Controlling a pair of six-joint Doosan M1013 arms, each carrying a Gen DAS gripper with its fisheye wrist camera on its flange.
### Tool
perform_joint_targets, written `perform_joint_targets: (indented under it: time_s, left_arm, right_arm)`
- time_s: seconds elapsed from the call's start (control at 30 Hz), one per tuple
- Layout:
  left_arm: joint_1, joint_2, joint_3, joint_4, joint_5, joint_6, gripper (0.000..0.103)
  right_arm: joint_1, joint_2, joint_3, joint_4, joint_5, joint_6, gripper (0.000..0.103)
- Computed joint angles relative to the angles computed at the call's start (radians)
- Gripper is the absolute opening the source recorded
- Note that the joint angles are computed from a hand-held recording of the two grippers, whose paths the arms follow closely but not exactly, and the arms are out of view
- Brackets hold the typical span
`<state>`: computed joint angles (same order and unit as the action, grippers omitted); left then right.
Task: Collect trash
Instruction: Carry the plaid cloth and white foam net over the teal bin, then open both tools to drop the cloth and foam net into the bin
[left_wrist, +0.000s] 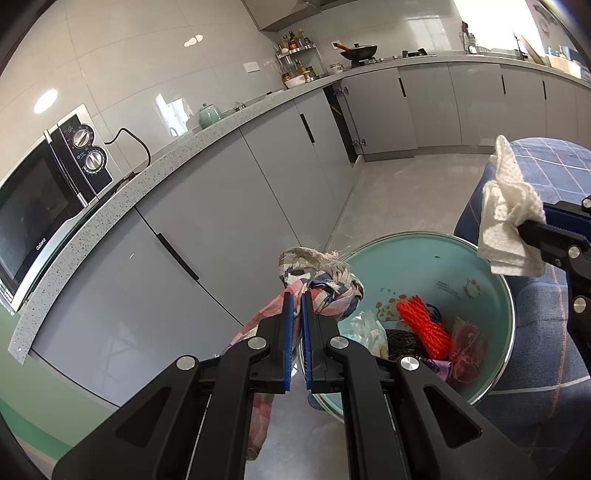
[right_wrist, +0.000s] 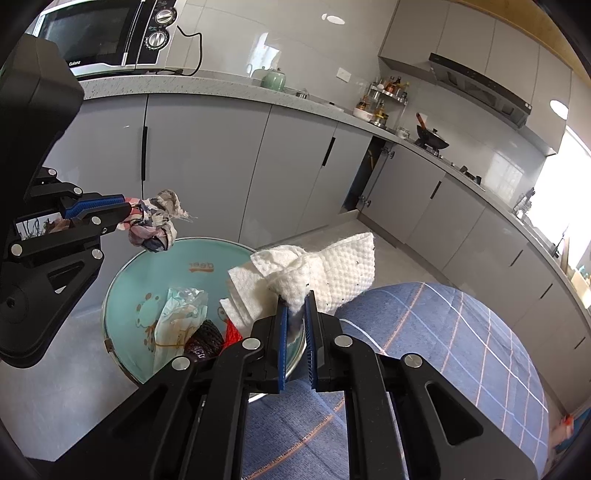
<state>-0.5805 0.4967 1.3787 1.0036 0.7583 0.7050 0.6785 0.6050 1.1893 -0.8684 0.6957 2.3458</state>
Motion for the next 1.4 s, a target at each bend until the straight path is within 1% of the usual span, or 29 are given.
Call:
perform_joint_targets:
  time_s: [0.43, 0.73, 1.07, 1.13, 1.17, 1.2, 1.23, 1.3, 1.33, 1.4]
  left_arm:
    - [0.006, -0.006, 0.005, -0.018, -0.03, 0.011, 0.005]
    - [0.009, -0.004, 0.004, -0.016, -0.029, 0.001, 0.005]
    - [0.011, 0.001, 0.0, -0.037, -0.032, 0.02, 0.005]
    - [0.012, 0.001, -0.001, -0.043, -0.033, 0.03, 0.009]
    - [0.011, 0.003, -0.002, -0.039, -0.029, 0.032, 0.01]
    - [0.011, 0.004, -0.004, -0.036, -0.022, 0.03, 0.02]
    - [0.01, 0.004, -0.002, -0.025, -0.018, 0.016, 0.042]
    - [0.009, 0.001, 0.002, 0.006, -0.014, -0.018, 0.063]
    - [0.008, -0.001, 0.004, 0.02, -0.009, -0.033, 0.066]
    - [0.008, -0.008, 0.008, 0.019, -0.013, -0.036, 0.069]
  right_arm:
    - [-0.004, 0.008, -0.012, 0.017, 0.003, -0.016, 0.01]
    - [-0.005, 0.023, -0.035, 0.035, -0.002, -0.046, 0.01]
    - [-0.01, 0.039, -0.053, 0.063, -0.015, -0.088, 0.01]
    - [-0.013, 0.041, -0.056, 0.076, -0.02, -0.096, 0.019]
    - [-0.014, 0.041, -0.055, 0.079, -0.027, -0.099, 0.041]
    - [-0.015, 0.04, -0.05, 0.062, -0.037, -0.085, 0.06]
    - [-0.015, 0.036, -0.041, 0.039, -0.046, -0.057, 0.061]
    - [-0.018, 0.03, -0.031, 0.037, -0.049, -0.04, 0.061]
    - [-0.018, 0.027, -0.028, 0.029, -0.048, -0.029, 0.062]
    - [-0.02, 0.015, -0.01, 0.019, -0.057, 0.0, 0.075]
